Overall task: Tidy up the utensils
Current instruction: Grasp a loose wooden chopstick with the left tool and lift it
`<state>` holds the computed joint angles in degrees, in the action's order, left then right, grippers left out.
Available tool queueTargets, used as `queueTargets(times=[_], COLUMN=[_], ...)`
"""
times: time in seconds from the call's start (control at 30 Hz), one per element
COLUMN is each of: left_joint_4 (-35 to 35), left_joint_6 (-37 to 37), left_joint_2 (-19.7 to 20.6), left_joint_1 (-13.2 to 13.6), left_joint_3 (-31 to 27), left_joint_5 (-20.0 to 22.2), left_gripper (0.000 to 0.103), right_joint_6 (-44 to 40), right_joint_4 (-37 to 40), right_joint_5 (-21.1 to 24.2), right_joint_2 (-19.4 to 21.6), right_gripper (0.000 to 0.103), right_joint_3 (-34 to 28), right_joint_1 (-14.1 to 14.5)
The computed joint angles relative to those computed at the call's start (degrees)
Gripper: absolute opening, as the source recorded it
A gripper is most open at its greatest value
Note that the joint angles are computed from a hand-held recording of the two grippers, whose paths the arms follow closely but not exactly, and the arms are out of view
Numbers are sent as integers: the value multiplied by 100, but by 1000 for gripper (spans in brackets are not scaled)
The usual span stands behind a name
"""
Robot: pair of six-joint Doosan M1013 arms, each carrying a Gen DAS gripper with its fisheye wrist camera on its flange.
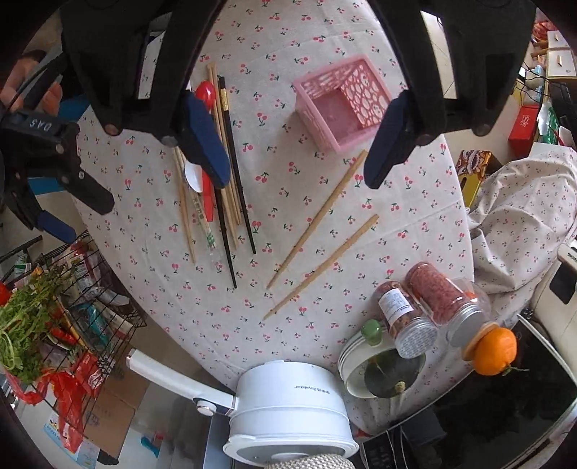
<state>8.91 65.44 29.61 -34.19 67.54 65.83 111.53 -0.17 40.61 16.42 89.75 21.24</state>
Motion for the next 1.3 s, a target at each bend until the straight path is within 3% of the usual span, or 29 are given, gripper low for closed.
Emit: queueTargets(times=[0.13,0.23,0.3,0.43,0.6,0.7,0.83,1.0,1.13,1.3], left_joint_4=[-526,-630,-680,-603,-639,-655,-383,-55,98,532], left_joint_6=[549,754,761,683,556,483,431,36,-405,-1253], left_joint_2=[745,1294,1591,1972,2072,1902,1750,1096,346,-706], left_joint_1=[246,328,378,429,461,459,401,305,266,202], left_joint_3=[-907,-1530,-1867,-2310,-2373,-2124,-1918,-1174,-482,572], left_joint_5=[586,1069,1265,1566,1599,1379,1275,615,-110,-1477], left_gripper=[58,42,38,33,29,25,10,7,7,7], right_joint_6=[-906,-1148,-1261,-1402,-1471,-1409,-1342,-1337,-1420,-1724], right_joint_4=[883,964,1065,1087,1252,1238,1286,1534,1939,2598], right_joint_5=[280,622,703,768,771,780,802,737,639,552], right_joint_2=[211,387,455,491,479,476,489,480,495,528], right_gripper=[103,103,103,103,103,103,103,103,103,97], right_joint_3=[-49,-173,-218,-251,-259,-259,-257,-224,-213,-233], right_joint_1=[-169,-175,-176,-159,-215,-240,-269,-307,-350,-354])
